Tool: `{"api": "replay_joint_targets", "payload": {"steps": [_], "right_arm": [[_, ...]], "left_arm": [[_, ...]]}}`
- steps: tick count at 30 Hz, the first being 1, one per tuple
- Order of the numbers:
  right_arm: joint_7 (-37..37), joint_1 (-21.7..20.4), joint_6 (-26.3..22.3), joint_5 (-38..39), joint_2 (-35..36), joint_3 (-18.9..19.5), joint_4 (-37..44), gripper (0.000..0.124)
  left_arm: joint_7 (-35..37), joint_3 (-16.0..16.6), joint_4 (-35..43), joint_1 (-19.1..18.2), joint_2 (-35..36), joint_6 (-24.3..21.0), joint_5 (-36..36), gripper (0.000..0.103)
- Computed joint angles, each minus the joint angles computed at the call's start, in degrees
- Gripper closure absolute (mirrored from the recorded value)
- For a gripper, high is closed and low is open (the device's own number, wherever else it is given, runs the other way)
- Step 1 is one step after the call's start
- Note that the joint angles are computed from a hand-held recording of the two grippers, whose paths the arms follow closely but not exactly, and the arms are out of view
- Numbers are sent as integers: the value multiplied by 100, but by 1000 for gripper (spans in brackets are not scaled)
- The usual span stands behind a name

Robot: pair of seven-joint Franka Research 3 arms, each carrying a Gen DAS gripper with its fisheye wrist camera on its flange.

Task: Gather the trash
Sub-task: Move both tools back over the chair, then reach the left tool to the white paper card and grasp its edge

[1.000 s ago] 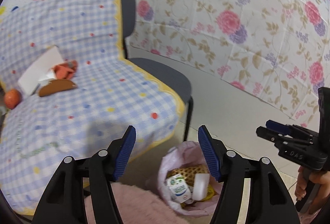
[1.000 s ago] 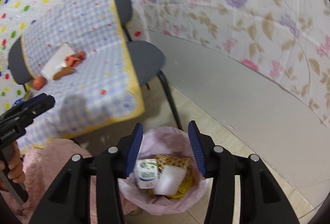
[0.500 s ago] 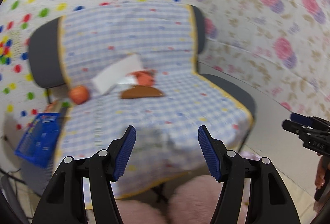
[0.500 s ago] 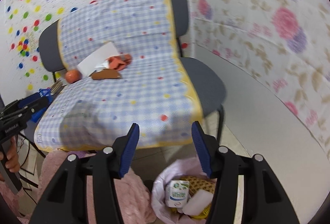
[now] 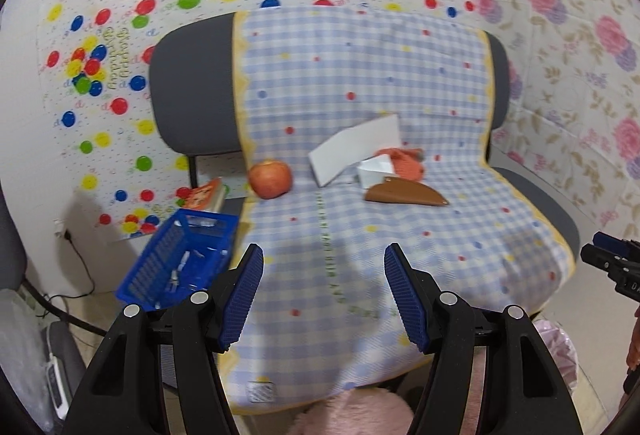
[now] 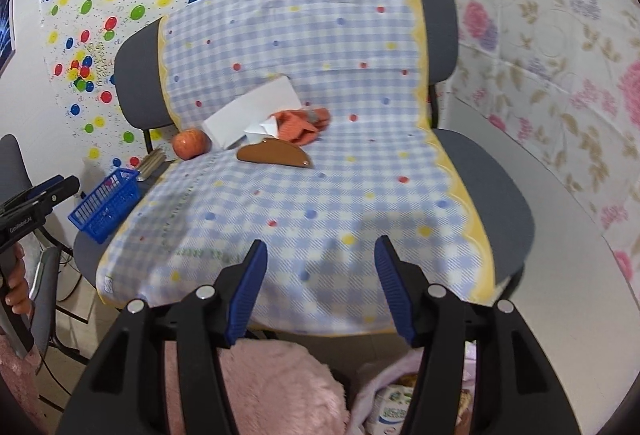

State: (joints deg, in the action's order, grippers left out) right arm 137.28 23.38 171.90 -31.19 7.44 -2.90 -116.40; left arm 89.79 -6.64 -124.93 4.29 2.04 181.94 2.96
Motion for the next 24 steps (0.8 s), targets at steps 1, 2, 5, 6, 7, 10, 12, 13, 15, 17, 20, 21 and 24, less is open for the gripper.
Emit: {"api": "replay_joint_targets", "payload": {"steps": [1,2,5,6,7,10,12,13,15,17,20,21,24], "right_arm": [[-130,-30,-11,116,65,50,84,68],[-292,-54,-20,264,144,96,188,68],[-700,-23,-8,607,376,99,494,57],[-828,2,-12,711,459,84,607,56],[-1013,-1,-24,870,556,101,737,56],[-1599,-52,-88,1411,885,187,1174,54],[-2037,-140,-179,1817,1155,302,1551,52],[-2190,-148,-196,1963,1243,314,1671,51],[-2557,-226,-283,2301,1511,404,2052,51],[-2856,-277,-348,2579,1766,452,2396,51],[-3210,-307,-618,2931,2279,466,3107,51],[-3312,-303,-706,3027,2464,455,3363,51],[-3535,-232,-1077,3232,3064,331,4204,52]], "left_arm": [[-109,61,64,-9,23,-43,135,39],[-229,113,130,-16,43,-88,275,39],[-556,239,358,-32,135,-175,717,39],[-547,218,480,-7,201,-211,739,39],[-347,102,610,88,278,-238,563,39],[-209,70,1068,108,591,-273,542,39],[-435,180,1487,14,869,-418,817,39],[-234,-5,1680,154,1015,-447,658,35],[-439,158,2115,-3,1362,-418,926,27],[-391,66,2518,41,1714,-445,1006,27],[-186,-195,3241,186,2321,-752,960,27],[-109,-270,3574,215,2602,-918,918,27],[101,-484,4421,290,3290,-1383,692,28]]}}
